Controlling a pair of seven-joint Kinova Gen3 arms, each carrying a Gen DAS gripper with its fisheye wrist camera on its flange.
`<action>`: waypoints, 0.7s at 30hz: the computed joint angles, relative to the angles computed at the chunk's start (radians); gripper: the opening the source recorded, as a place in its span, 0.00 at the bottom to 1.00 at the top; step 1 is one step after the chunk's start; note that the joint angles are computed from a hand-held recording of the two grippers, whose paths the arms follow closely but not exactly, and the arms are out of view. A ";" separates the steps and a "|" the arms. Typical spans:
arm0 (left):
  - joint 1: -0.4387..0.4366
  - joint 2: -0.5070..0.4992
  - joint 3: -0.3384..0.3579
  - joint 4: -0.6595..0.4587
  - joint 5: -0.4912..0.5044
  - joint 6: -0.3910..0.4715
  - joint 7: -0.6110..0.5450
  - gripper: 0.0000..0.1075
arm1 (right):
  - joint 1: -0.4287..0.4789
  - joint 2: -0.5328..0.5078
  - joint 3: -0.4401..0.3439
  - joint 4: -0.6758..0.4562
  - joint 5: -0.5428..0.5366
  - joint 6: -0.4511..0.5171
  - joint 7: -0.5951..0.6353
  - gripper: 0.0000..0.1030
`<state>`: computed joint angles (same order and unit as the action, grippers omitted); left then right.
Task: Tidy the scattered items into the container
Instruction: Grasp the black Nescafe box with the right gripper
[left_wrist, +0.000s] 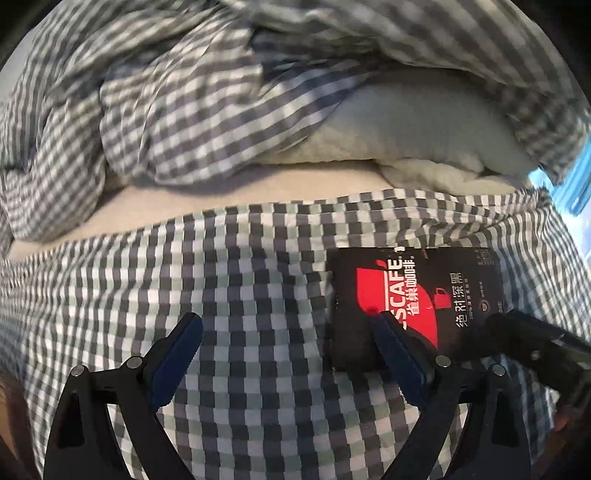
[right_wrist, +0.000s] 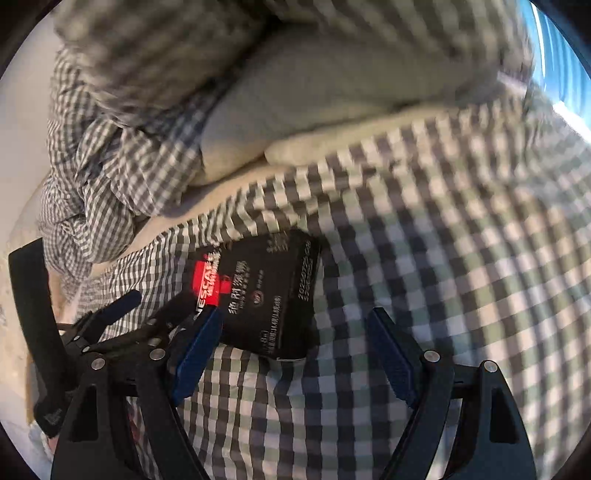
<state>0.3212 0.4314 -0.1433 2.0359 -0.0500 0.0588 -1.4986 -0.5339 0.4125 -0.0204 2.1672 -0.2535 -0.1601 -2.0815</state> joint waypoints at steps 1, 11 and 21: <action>0.044 0.004 -0.046 0.003 -0.018 -0.011 0.016 0.92 | -0.012 0.010 0.012 -0.010 -0.004 -0.003 0.013 0.80; 0.223 0.015 -0.242 0.027 0.007 -0.056 0.006 0.93 | -0.266 0.015 0.221 -0.051 -0.163 -0.006 0.188 0.45; 0.119 0.035 -0.196 -0.017 -0.020 0.082 0.024 0.93 | -0.352 -0.016 0.241 -0.095 -0.181 0.049 0.248 0.30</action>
<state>0.4401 0.4662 -0.3392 2.0190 -0.0704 0.1407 -1.4741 -0.8855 0.3965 0.2204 2.0723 -0.4345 -0.1107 -1.8336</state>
